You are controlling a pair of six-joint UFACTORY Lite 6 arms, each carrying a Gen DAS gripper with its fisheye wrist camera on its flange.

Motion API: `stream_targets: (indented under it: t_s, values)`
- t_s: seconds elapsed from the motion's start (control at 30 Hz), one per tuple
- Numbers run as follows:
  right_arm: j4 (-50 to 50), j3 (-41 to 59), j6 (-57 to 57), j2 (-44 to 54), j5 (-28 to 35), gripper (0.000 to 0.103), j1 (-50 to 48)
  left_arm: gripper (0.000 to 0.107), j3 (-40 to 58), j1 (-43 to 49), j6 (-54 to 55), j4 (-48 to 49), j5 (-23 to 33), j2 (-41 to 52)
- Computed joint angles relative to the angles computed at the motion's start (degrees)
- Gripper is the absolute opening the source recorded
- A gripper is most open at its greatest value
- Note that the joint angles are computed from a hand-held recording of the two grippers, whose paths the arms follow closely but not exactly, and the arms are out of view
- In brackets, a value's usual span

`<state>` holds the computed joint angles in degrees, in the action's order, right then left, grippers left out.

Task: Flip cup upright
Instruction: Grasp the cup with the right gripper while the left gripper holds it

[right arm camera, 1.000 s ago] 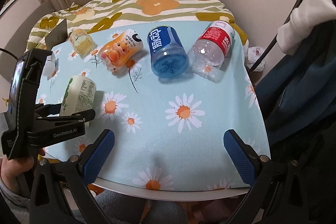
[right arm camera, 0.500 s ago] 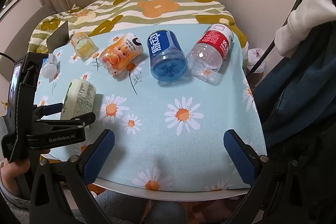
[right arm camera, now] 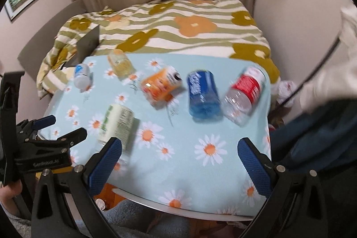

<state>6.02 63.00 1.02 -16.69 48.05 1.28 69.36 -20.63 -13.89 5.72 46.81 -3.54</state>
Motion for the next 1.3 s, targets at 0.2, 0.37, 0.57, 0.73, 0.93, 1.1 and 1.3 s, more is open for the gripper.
stream_targets:
  t_s: [0.2,0.37,0.57,0.73,0.93,1.1,1.3]
  values:
    - [-0.37,12.07,2.0,10.99,5.67,0.103,4.07,0.103,-1.21,10.33,14.36,-10.4,0.35,-2.74]
    - [6.73,22.59,2.61,25.33,11.07,0.103,4.62,0.103,-2.0,19.71,30.11,-20.15,-0.39,0.42]
    - [9.76,36.5,6.01,41.36,15.35,0.103,8.59,0.103,-0.95,27.85,42.53,-26.07,-0.09,7.96]
    - [10.19,51.58,9.59,55.88,21.13,0.099,10.56,0.103,1.52,32.01,48.88,-28.8,0.69,14.29]
    - [13.54,68.01,14.02,70.91,29.81,0.085,10.3,0.103,5.54,34.43,52.85,-30.96,2.0,20.1]
    - [14.22,79.73,15.83,80.08,35.67,0.071,10.39,0.103,9.38,35.24,52.63,-31.37,2.73,24.09]
    - [15.58,83.69,15.97,83.91,37.41,0.057,10.28,0.103,12.56,35.38,52.23,-31.33,3.42,26.83]
